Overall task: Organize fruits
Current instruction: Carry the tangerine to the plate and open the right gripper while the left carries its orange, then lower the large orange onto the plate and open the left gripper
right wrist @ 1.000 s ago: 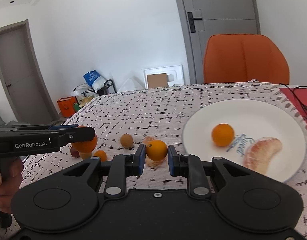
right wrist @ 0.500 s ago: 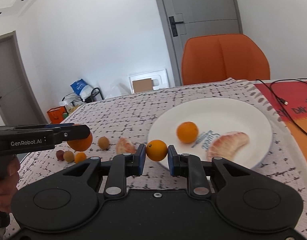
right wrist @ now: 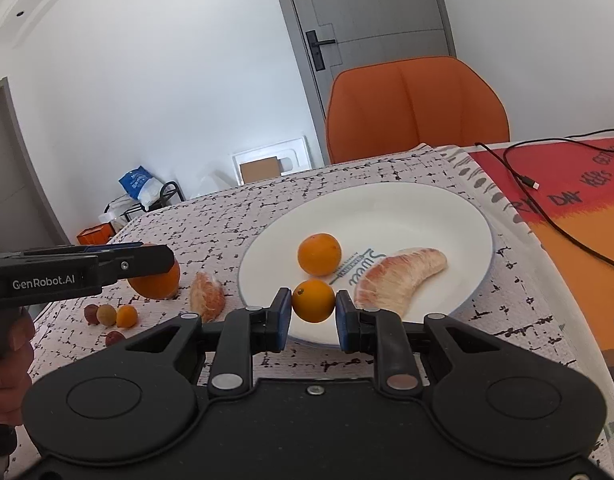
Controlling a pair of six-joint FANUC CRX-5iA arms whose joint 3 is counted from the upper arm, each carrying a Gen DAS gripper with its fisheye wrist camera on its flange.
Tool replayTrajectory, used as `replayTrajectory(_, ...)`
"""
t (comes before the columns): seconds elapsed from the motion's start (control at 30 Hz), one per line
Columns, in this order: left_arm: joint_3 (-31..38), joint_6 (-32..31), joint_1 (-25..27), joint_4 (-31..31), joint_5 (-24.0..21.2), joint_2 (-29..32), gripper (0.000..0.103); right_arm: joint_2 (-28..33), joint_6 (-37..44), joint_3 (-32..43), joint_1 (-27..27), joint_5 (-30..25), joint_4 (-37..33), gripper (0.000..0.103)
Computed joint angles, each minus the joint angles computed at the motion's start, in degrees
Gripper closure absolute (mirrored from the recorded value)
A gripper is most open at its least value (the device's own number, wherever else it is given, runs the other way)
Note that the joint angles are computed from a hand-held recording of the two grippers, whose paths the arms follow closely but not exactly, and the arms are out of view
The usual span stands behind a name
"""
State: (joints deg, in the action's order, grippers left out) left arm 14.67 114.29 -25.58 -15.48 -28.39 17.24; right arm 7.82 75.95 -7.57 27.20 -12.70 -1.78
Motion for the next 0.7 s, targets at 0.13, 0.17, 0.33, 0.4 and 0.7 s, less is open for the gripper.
replayTrajectory(0.13, 1.2, -1.1, -0.1, 0.8, -0.3, 1.1, 0.066, 0.0, 1.7, -0.1, -0.2, 0.9, -1.1, 0.075)
replayTrajectory(0.17, 1.4, -1.3, -0.1, 1.0, -0.4, 1.4, 0.066, 0.0, 2.6, 0.1, -0.3, 0.7, -1.8, 0.075)
replayTrajectory(0.33, 3.1, -3.1, -0.3, 2.2, -0.7, 2.9, 0.066, -0.1, 0.8, -0.3, -1.0, 1.1, -1.0, 0.075)
replayTrajectory(0.4, 3.8, -3.8, -0.5, 2.6, -0.9, 3.5, 0.066, -0.2, 0.4, -0.6, -1.3, 1.3, -1.0, 0.075)
replayTrajectory(0.7, 7.2, -7.7, -1.1, 4.8, -1.4, 6.5, 0.066, -1.0, -1.4, -2.1, -2.0, 2.2, -0.3, 0.075)
